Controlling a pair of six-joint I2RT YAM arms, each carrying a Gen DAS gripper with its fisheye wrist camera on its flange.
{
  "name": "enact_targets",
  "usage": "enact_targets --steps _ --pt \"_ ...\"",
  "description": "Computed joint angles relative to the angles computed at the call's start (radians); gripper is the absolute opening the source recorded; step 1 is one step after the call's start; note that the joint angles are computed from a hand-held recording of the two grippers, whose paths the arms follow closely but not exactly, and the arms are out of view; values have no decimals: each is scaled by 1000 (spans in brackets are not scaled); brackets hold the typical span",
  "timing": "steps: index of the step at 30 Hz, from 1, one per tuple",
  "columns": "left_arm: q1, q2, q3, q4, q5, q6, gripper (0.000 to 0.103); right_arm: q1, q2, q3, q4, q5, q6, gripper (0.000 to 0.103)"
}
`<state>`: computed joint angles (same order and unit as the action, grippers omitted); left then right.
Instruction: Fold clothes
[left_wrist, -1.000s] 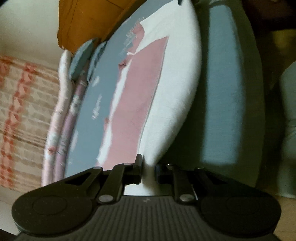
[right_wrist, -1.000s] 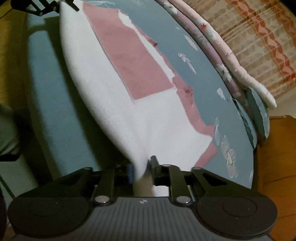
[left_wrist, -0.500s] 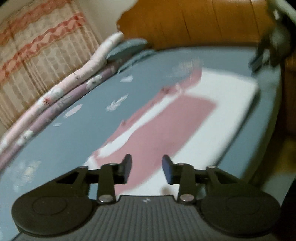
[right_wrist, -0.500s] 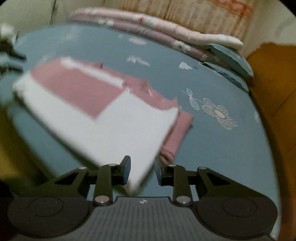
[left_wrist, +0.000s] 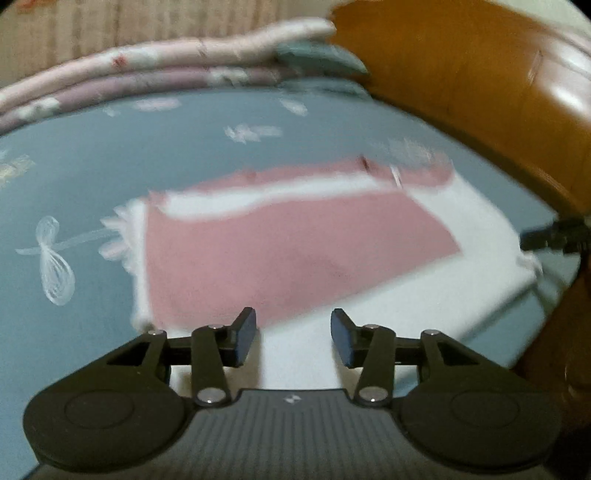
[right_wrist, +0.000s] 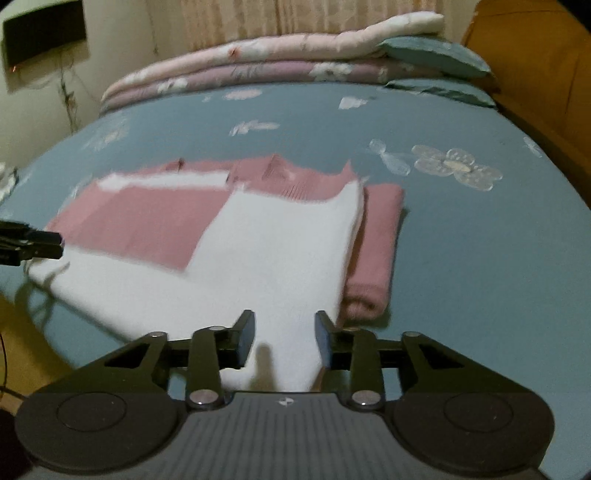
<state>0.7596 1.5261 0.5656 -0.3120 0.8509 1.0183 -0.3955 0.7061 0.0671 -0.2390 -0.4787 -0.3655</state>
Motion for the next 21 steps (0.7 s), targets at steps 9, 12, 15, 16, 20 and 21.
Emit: enact_targets --steps 9,12,15,16,20,21 --pt "-112 234 227 301 -58 -449 53 -36 500 105 443 -42 110 47" --pt "-158 308 271 332 -114 -466 53 -27 606 133 535 -47 160 51" --pt "-188 345 284 347 -130 -467 53 -13 687 161 602 -57 206 52" --pt "-195 356 291 346 -133 -467 54 -5 711 169 621 -50 215 52" --pt "-211 369 297 358 -148 -462 54 20 810 204 686 -22 239 53" --pt "-211 368 290 375 -146 -463 53 23 837 215 700 -21 244 53"
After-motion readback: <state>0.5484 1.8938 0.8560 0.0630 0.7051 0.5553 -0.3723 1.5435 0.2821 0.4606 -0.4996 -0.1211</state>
